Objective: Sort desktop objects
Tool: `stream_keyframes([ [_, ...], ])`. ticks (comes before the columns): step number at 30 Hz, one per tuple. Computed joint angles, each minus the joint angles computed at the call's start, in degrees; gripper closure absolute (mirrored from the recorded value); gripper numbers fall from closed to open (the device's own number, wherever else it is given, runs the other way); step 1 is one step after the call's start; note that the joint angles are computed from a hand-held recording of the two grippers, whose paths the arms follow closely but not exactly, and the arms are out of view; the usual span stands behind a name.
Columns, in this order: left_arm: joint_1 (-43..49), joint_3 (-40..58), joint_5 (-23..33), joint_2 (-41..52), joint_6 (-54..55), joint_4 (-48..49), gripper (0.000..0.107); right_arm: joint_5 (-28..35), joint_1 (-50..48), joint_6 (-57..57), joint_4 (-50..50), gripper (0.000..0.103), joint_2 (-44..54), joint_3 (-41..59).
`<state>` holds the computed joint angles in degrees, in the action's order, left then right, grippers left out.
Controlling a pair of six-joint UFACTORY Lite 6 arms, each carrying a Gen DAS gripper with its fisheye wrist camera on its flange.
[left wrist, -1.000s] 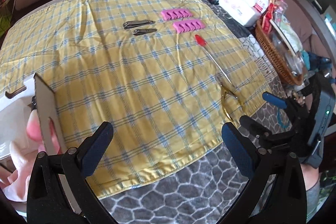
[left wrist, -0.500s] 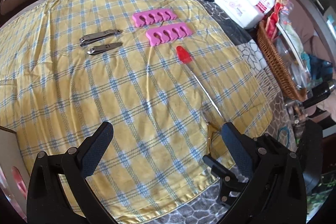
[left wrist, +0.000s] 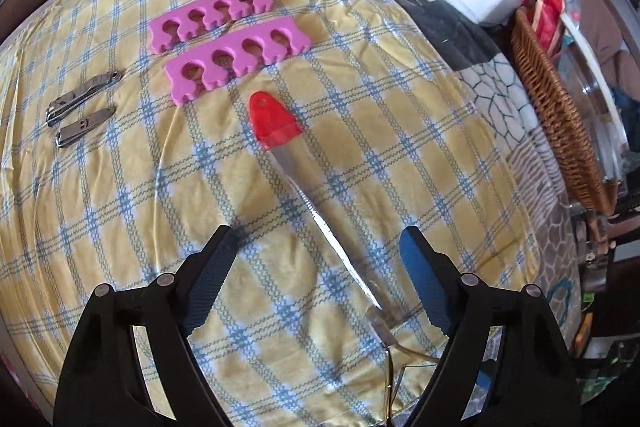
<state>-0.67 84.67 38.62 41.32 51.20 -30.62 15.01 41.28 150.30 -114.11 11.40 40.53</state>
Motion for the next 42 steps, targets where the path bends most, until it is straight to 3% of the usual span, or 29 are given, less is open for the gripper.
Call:
stream_keyframes([
  [1, -0.5, -0.7, -1.0, -0.4, 0.0, -0.1, 0.028, 0.1, 0.2, -0.2, 0.2, 0.043, -0.2, -0.3],
  [3, -1.4, -4.3, -5.0, -2.7, 1.4, -0.3, 0.045, 0.3, 0.4, -1.7, 1.1, 0.043, 0.2, 0.0],
  [5, -1.6, -7.2, -8.9, -4.5, 3.5, -0.7, 0.077, 0.2, 0.1, -0.8, -0.1, 0.043, 0.4, 0.0],
  [9, 2.3, -3.7, -2.0, -2.7, 7.6, -3.1, 0.104, 0.3, 0.3, 1.4, -1.8, 0.043, -0.9, -1.1],
  [10, 2.7, -3.5, -1.7, -2.9, 6.9, -1.8, 0.107, 0.5, 0.6, 0.5, -0.8, 0.043, -1.2, -1.1],
  [14, 6.0, -0.5, 0.9, -1.5, 8.1, -0.6, 0.107, 0.2, 0.5, -2.0, 1.3, 0.043, -1.7, -0.5],
  [18, 10.0, 8.3, 11.7, 3.1, 6.1, -2.2, 0.104, 0.4, 1.2, -6.7, 6.5, 0.043, -3.9, -0.9],
  [21, 8.4, 8.2, 13.8, 2.3, 6.1, -3.9, 0.077, 1.2, 1.5, -12.1, 12.8, 0.043, -6.0, -1.8],
  [22, 7.0, 6.8, 13.0, 1.3, 5.9, -4.1, 0.062, 1.6, 1.6, -14.4, 14.9, 0.043, -6.1, -1.9],
  [23, 5.5, 5.5, 11.8, 0.6, 5.3, -3.7, 0.058, 2.0, 1.8, -16.5, 16.7, 0.043, -5.9, -1.8],
  [27, -1.0, 0.3, 4.1, -0.6, 0.9, -0.3, 0.058, 1.6, 1.7, -20.9, 19.3, 0.043, -3.3, -0.6],
  [28, -2.0, -1.3, 1.7, -1.6, 0.7, 0.3, 0.068, 1.4, 1.7, -20.3, 18.6, 0.043, -2.9, -0.6],
  [29, -2.7, -2.2, -0.5, -2.1, -0.7, 2.2, 0.089, 0.9, 1.4, -18.8, 17.1, 0.043, -2.6, -0.8],
  [30, -2.6, -2.7, -2.0, -2.5, -0.1, 2.6, 0.093, 0.3, 1.0, -16.8, 15.1, 0.043, -2.4, -1.1],
  [33, -0.9, -1.0, 0.1, -1.4, 2.7, 2.5, 0.093, -0.8, 0.7, -12.0, 10.2, 0.043, -1.7, -1.7],
  [35, -0.1, -1.4, -0.3, -2.3, 3.5, 3.8, 0.107, -0.9, 1.2, -12.4, 10.3, 0.043, -0.9, -1.3],
  [36, 0.1, -1.7, -1.6, -2.5, 2.1, 6.1, 0.107, -0.7, 1.6, -14.5, 12.5, 0.043, -0.4, -0.9],
  [42, 9.0, 11.1, 9.9, 5.3, 4.2, 4.9, 0.107, -0.8, 2.7, -15.7, 14.6, 0.043, -1.3, -1.2],
])
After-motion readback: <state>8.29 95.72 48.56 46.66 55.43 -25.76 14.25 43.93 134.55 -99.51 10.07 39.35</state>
